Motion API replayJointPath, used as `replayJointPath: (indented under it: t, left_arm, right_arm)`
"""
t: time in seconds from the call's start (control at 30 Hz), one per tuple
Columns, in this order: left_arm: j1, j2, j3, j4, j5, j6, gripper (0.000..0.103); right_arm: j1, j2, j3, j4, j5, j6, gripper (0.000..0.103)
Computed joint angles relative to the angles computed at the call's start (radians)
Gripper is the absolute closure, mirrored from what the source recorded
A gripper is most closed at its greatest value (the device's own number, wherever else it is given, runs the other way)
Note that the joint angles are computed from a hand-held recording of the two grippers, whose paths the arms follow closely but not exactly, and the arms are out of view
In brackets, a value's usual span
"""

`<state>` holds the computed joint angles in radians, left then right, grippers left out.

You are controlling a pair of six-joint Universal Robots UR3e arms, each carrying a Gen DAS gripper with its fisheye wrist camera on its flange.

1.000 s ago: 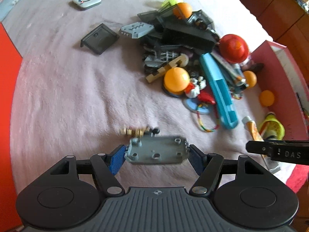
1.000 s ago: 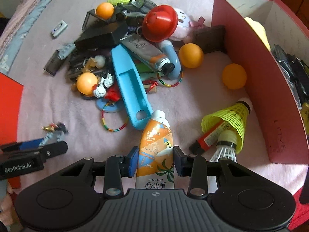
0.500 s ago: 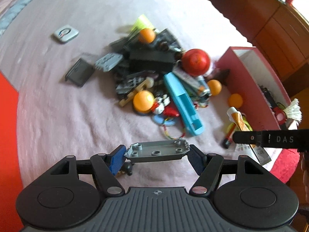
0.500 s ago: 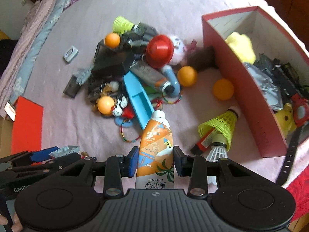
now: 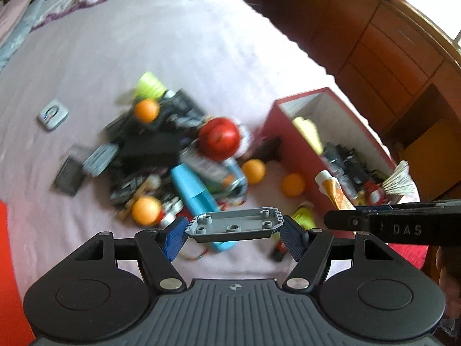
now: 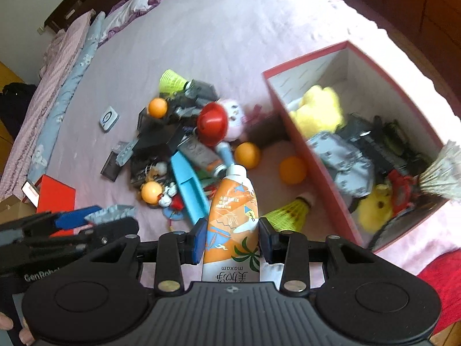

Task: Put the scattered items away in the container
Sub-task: 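Carry the lotion bottle and grey plate over the red box with both tools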

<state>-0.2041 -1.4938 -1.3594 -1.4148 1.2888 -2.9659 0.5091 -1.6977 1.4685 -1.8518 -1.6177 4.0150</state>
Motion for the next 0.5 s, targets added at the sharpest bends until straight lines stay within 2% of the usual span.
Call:
replayJointPath:
  t: [0.2,0.43,0.47,0.5]
  left_arm:
    - [-0.174,-0.172,0.177,0.048,0.058,-0.133,0.034]
    - [-0.329,-0.395,0.472,-0.002,0.109,-0.209,0.034]
    - [-0.345,-0.429,0.523,-0.019,0.114,-0.215,0.034]
    - [-0.36,-0.464,0.578,-0.037,0.118,-0.22,0.034]
  right_arm:
    - [-0.156,-0.187,0.122,0.04,0.05,-0.11,0.063]
    - [-0.412,-0.395,0.226,0.138,0.156,-0.278,0.063]
    - [-0.456,-0.422,0.237,0.157,0.177,-0.308,0.064]
    - [-0.505,-0.451,0.247,0.178,0.2,-0.344,0.071]
